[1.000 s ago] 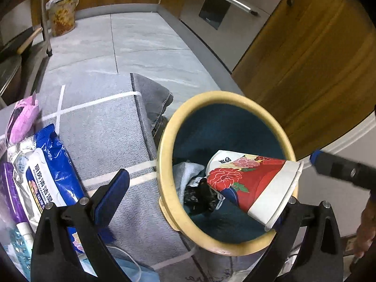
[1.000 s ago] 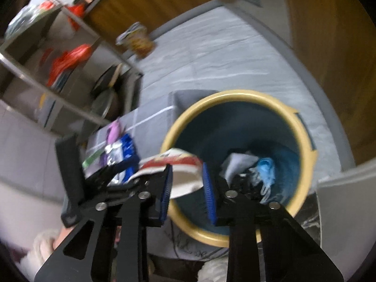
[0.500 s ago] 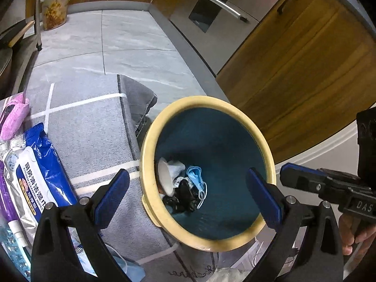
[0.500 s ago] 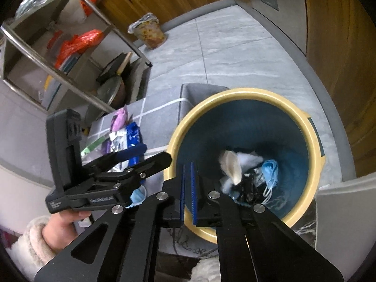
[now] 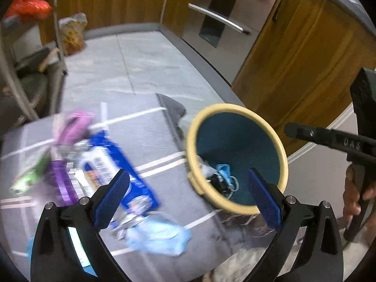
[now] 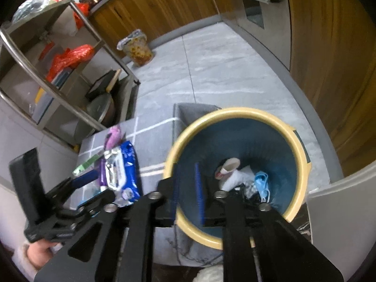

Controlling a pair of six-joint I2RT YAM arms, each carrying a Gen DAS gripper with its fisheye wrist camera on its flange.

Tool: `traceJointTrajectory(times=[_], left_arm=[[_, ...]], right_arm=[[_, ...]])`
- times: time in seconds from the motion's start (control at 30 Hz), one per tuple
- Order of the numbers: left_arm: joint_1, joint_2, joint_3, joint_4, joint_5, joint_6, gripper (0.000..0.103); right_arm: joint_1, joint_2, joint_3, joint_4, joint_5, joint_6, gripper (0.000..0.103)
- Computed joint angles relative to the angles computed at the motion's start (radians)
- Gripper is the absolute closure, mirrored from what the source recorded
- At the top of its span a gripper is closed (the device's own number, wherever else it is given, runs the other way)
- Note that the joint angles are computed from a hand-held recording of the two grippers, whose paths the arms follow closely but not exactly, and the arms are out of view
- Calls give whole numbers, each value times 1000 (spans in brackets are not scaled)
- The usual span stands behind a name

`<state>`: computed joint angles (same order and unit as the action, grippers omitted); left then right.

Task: Collect trash
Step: 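Move both open tools back from the bin toward the remaining trash, then grasp the blister pack with the left tool while the right tool grasps the blue mask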

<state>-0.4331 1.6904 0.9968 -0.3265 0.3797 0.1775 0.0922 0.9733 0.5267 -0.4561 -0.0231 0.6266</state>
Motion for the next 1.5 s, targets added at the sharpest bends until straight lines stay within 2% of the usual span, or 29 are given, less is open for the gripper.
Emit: traceJointTrajectory(times=[0.1,0.3,0.43,0.67,0.8,0.9,1.03,1.13,1.4,1.43,1.5], left_arm=[[64,-87,-41,-28,8,47,6],[255,-238,-101,-106,6,195,6],[388,-275,-133,-110,11,289,6],[608,-209,-176,-39,53,398,6],[670,-157,-176,-8,30,480,6],[708,-95,-145,-6,20,492,6],[726,-38,-122,-5,36,486,6],[710,3,-111,5,39,468,6],[611,53,-165,90,-27,477,6],[605,60,-164,92,-28,474,6],[591,79,-152,84,-22,460,6]], right_arm=[[98,8,27,4,68,73,46],[317,100,109,15,208,207,32],[458,221,189,14,311,272,32],[609,439,308,26,429,382,31],[644,592,385,18,427,457,31],[668,678,453,-12,442,448,31],[662,747,490,-9,402,439,31],[656,773,501,-1,384,412,31],[622,849,498,3,324,294,31],[619,864,501,-2,314,277,32],[606,891,500,1,273,262,41]])
